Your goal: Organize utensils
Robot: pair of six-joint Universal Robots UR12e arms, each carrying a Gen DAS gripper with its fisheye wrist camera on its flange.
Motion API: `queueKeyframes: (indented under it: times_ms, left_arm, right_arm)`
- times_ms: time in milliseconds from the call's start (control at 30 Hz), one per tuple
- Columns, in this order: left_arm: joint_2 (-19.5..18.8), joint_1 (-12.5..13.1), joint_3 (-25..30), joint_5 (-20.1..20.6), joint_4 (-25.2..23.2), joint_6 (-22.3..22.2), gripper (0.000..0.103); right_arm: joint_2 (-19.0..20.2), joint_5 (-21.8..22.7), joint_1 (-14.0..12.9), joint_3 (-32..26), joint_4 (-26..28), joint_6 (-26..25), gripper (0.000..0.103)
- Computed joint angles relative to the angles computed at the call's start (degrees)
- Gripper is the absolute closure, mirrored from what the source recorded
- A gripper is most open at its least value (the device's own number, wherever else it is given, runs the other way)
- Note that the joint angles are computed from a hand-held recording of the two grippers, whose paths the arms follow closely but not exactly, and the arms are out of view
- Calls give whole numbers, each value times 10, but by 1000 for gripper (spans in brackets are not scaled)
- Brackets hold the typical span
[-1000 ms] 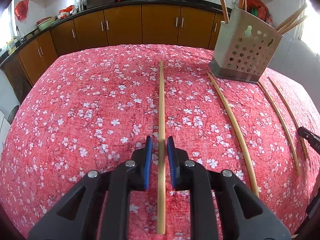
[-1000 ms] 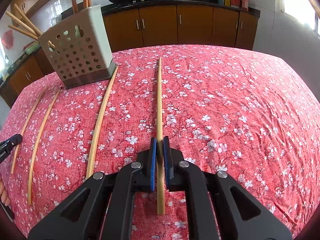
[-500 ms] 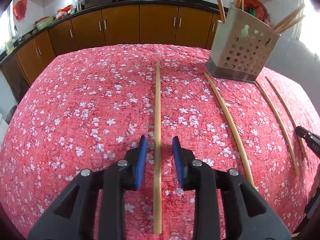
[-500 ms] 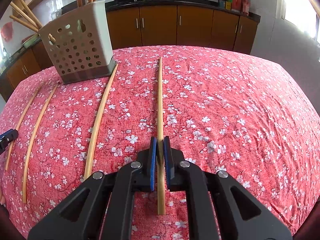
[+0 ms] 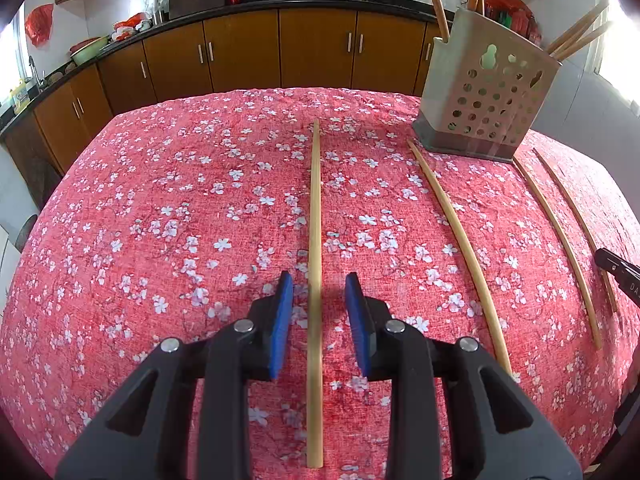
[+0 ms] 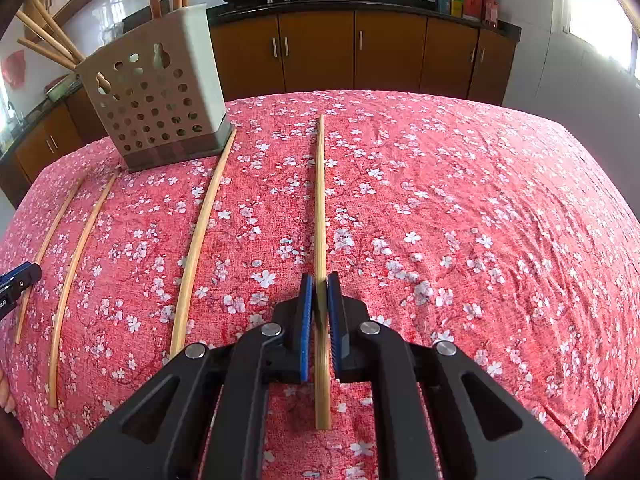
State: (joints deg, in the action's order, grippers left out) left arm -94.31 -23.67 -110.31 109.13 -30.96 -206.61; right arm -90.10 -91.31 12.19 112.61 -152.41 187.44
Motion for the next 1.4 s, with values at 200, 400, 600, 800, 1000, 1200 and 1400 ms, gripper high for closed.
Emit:
queueKeyframes:
  times_ms: [200,400,600,800,1000,1200,1400]
  left_arm:
    - [0,0,-1,0,2,0,74]
    - [-1,-1,1,2,0,1,73]
    - [-1,-1,0,1,1,0,72]
    - [-1,-1,0,1,1,0,72]
    - [-1,-1,0,1,1,0,72]
    - [4,-1,-3,3,1,-8,72]
    - [27,-1,-28,-2,5,-14,77]
  right_arm:
    - [0,2,-1,0,0,1,94]
    - [-1,2,-1,0,1,2,94]
    - [0,6,-2,0,0,3,94]
    - [-1,7,-3,0,1,3,94]
    - [-1,6,-2,0,2,3,94]
    - [0,-3,1,-2,4,0,94]
    - [-8,7,2,5,6,7,94]
